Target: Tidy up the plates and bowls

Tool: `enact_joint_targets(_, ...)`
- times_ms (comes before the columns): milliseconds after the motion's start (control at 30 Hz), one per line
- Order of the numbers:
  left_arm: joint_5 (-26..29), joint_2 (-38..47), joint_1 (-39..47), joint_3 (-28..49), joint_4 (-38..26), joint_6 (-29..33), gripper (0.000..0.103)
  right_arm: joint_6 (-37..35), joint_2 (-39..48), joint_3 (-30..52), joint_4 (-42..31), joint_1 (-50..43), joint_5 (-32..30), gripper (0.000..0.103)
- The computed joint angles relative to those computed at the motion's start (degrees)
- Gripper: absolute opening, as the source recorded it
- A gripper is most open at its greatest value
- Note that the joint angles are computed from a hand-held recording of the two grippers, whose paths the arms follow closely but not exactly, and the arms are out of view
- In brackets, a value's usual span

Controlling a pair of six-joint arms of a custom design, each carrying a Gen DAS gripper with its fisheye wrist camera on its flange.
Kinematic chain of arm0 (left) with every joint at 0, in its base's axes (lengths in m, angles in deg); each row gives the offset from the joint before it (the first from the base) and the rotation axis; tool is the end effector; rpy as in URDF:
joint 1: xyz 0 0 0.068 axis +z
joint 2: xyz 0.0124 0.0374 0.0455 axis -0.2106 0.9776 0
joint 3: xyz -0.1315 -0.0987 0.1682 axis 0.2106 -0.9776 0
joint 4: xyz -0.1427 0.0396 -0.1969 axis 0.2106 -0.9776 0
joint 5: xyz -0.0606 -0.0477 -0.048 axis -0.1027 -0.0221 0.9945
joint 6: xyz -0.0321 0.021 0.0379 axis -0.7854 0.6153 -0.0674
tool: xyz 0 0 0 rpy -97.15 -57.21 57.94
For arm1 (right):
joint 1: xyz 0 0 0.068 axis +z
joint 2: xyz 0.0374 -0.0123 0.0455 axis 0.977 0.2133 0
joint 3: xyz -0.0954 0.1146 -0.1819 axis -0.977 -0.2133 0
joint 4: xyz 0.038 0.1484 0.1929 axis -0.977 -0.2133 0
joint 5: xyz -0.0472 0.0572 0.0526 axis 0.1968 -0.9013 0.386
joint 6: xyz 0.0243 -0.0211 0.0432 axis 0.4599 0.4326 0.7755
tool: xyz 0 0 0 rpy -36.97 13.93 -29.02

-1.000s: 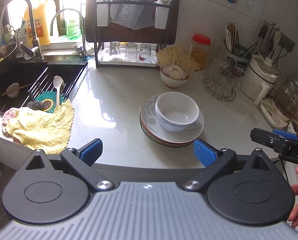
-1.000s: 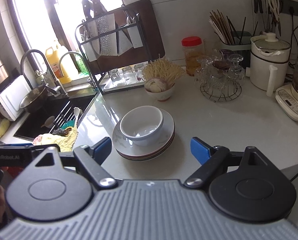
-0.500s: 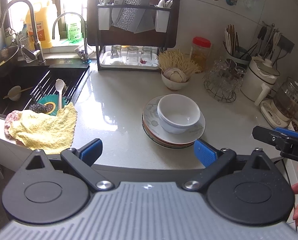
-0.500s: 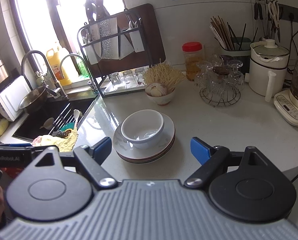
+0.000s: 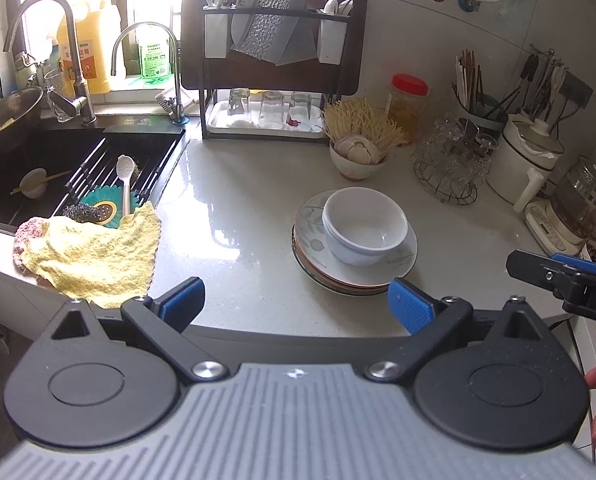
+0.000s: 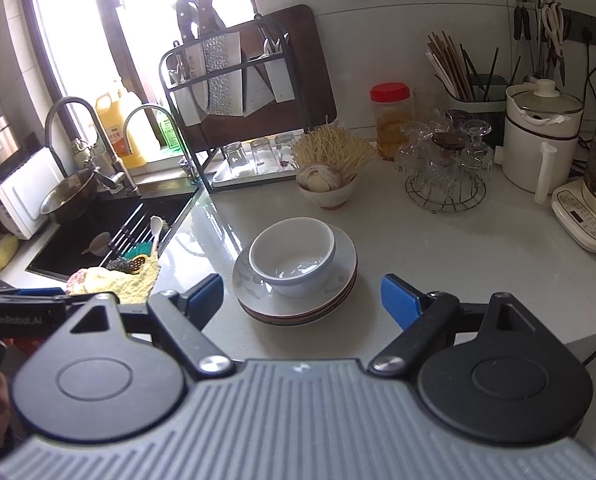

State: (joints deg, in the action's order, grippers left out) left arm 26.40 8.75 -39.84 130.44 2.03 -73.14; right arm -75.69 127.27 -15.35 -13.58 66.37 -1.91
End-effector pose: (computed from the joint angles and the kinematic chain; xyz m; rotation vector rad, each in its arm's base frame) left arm 0.1860 -0.0814 0.2123 -0.3458 2.3267 -0.0289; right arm 0.2552 -0.0304 0.1878 -0.3751 2.1754 0.4461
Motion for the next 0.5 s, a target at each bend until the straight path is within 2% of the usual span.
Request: enact_joint_targets(500, -1.1, 0.3, -1.5, 0.5, -0.3, -1.2, 0.1, -1.4, -0.9, 0.0, -1.3, -1.7, -1.0, 0.087)
